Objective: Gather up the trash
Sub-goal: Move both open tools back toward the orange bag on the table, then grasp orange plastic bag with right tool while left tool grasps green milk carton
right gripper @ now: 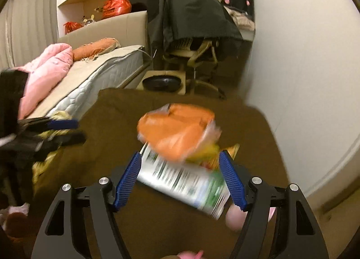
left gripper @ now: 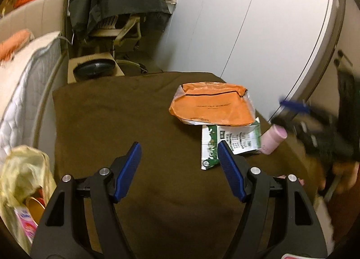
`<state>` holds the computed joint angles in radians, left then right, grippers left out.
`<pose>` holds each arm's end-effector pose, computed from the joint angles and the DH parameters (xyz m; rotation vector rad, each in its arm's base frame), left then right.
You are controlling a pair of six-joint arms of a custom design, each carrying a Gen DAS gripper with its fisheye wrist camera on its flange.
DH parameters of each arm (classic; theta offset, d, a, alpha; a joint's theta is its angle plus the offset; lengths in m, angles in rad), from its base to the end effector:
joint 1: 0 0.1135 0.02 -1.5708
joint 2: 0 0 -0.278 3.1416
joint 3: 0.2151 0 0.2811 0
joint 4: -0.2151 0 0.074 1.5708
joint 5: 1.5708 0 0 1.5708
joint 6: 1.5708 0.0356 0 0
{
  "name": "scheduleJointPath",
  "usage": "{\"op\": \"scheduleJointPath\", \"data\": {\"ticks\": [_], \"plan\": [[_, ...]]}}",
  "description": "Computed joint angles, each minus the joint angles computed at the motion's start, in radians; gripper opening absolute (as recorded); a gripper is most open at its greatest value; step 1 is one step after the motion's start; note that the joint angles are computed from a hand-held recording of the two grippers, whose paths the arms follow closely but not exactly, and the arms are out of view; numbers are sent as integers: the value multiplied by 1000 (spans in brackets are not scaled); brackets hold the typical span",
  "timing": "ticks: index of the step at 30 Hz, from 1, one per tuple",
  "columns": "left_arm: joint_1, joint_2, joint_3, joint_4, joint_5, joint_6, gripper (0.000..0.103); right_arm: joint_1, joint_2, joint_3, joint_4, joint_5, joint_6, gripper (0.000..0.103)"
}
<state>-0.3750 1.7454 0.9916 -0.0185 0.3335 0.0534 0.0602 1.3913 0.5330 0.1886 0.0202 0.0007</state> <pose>0.3555 -0.1525 0.1680 0.6623 2.2599 -0.5490 0.2808 0.0162 0.1504 -0.0557 2.2397 0.0104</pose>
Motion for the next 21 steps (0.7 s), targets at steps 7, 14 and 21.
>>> {"op": "scheduleJointPath", "data": {"ticks": [7,14,21], "plan": [[29,1,11,-21,18,28,66,-67,407,446,-196,-91,-165,67],[102,-59,-68,1,72,19,66,-93,558,574,-384,-198,-208,50],[101,-37,-81,0,104,-28,66,-57,402,383,-283,-185,-166,22]]}}
